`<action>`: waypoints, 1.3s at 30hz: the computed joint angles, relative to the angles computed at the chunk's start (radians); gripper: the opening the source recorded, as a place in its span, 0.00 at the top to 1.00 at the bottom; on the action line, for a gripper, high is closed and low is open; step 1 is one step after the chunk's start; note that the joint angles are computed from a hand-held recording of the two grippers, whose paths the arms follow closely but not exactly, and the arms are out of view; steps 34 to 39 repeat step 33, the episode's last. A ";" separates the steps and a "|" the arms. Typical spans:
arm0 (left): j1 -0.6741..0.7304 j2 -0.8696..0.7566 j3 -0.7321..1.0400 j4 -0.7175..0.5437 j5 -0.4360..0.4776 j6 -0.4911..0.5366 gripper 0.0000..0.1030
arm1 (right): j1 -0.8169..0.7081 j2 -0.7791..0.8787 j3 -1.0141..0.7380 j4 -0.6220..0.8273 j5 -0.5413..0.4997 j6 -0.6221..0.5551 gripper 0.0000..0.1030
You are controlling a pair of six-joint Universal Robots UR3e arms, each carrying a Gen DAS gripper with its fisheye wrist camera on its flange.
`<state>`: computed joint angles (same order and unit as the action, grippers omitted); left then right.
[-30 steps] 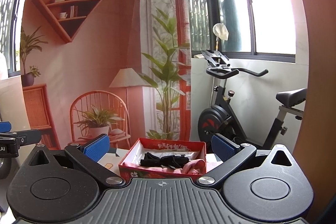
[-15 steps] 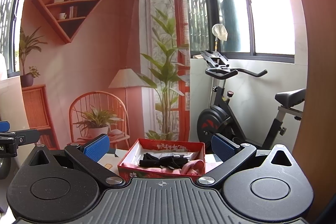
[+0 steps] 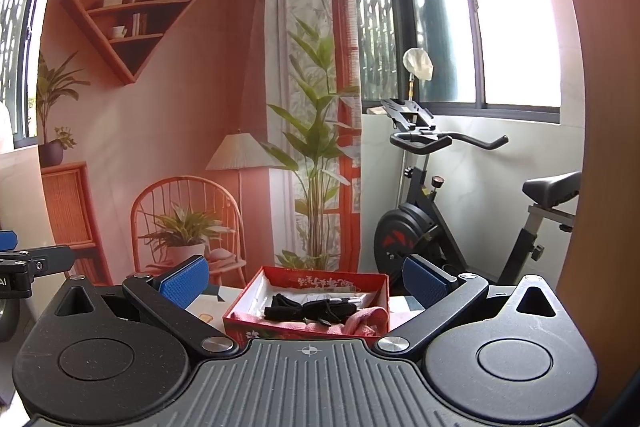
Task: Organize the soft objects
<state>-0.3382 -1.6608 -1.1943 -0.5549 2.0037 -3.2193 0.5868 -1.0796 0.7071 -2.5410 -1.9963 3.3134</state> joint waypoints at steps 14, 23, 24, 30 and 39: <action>0.000 0.001 0.007 -0.008 0.003 -0.005 0.00 | 0.000 -0.002 0.004 -0.002 0.001 0.000 0.00; -0.011 -0.009 0.027 -0.016 0.021 -0.009 0.00 | -0.002 -0.006 0.006 0.000 0.000 0.000 0.00; -0.011 -0.008 0.027 -0.018 0.020 -0.010 0.00 | -0.003 -0.007 0.007 0.000 0.001 0.000 0.00; -0.025 -0.022 0.045 -0.022 0.037 -0.015 0.00 | -0.004 -0.009 0.012 -0.003 0.003 -0.001 0.00; -0.030 -0.027 0.052 -0.026 0.043 -0.021 0.00 | -0.005 -0.012 0.016 -0.004 0.003 -0.002 0.00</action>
